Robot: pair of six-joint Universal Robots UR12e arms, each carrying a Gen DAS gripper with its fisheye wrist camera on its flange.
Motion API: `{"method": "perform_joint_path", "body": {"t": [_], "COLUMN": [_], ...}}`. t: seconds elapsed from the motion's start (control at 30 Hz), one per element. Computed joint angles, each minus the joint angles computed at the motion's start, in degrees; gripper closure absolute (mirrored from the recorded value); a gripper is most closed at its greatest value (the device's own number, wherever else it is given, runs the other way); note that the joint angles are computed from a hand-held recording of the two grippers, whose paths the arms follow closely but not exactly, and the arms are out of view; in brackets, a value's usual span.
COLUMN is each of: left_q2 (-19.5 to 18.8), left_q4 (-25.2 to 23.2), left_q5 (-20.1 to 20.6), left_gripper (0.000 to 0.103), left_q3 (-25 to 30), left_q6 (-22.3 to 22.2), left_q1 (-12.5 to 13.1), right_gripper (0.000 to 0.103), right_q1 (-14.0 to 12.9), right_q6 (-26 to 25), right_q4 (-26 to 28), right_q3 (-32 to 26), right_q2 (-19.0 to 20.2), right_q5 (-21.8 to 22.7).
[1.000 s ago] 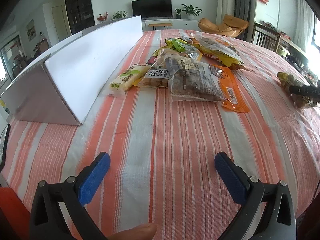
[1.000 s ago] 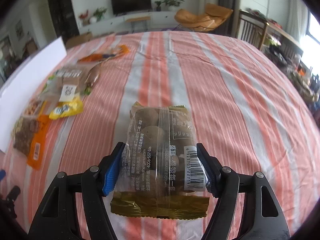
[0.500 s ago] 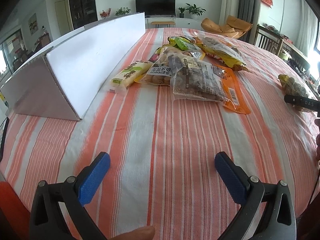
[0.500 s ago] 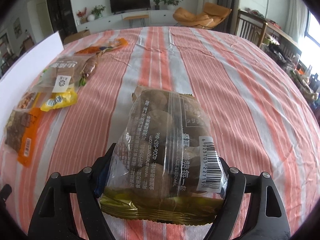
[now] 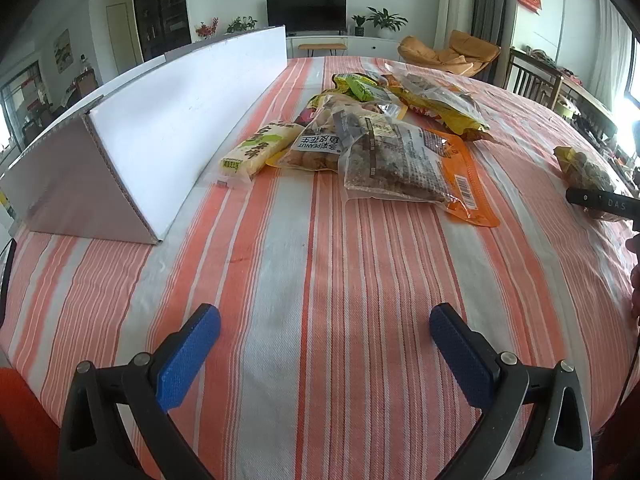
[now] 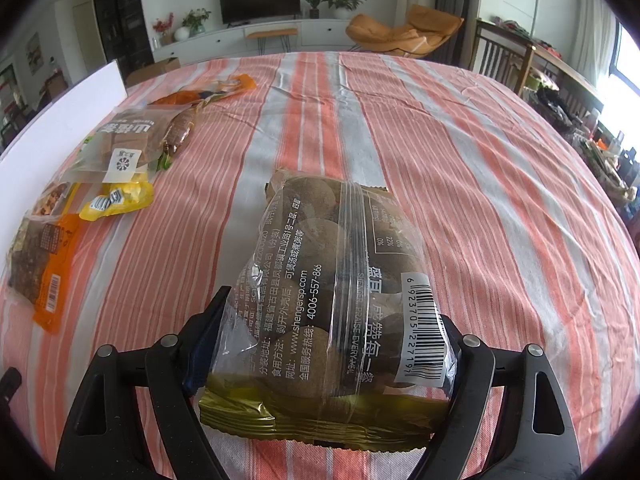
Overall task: Organize snacks
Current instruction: 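Lift the nugget bag with the right gripper and hold it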
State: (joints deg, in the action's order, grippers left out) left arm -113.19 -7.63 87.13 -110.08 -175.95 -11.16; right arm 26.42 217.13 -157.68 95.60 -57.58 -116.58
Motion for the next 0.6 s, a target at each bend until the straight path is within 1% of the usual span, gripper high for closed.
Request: {"method": "perform_joint_path", "body": {"t": [0.47, 0.6], "left_q2": [0.10, 0.21], "left_q4": [-0.05, -1.16], "left_q5": [-0.40, -1.50], "left_gripper": [0.000, 0.000], "left_q3": [-0.09, 0.24], "left_q6": [0.43, 1.66], "left_q1": [0.13, 0.41], "right_gripper": [0.017, 0.017], "right_q1": [0.00, 0.01], "right_q6": [0.05, 0.09], "right_q4": [0.01, 0.00], "right_q3": [-0.03, -0.03], "right_q2": [0.03, 0.04], "right_q5": [-0.02, -0.03]}}
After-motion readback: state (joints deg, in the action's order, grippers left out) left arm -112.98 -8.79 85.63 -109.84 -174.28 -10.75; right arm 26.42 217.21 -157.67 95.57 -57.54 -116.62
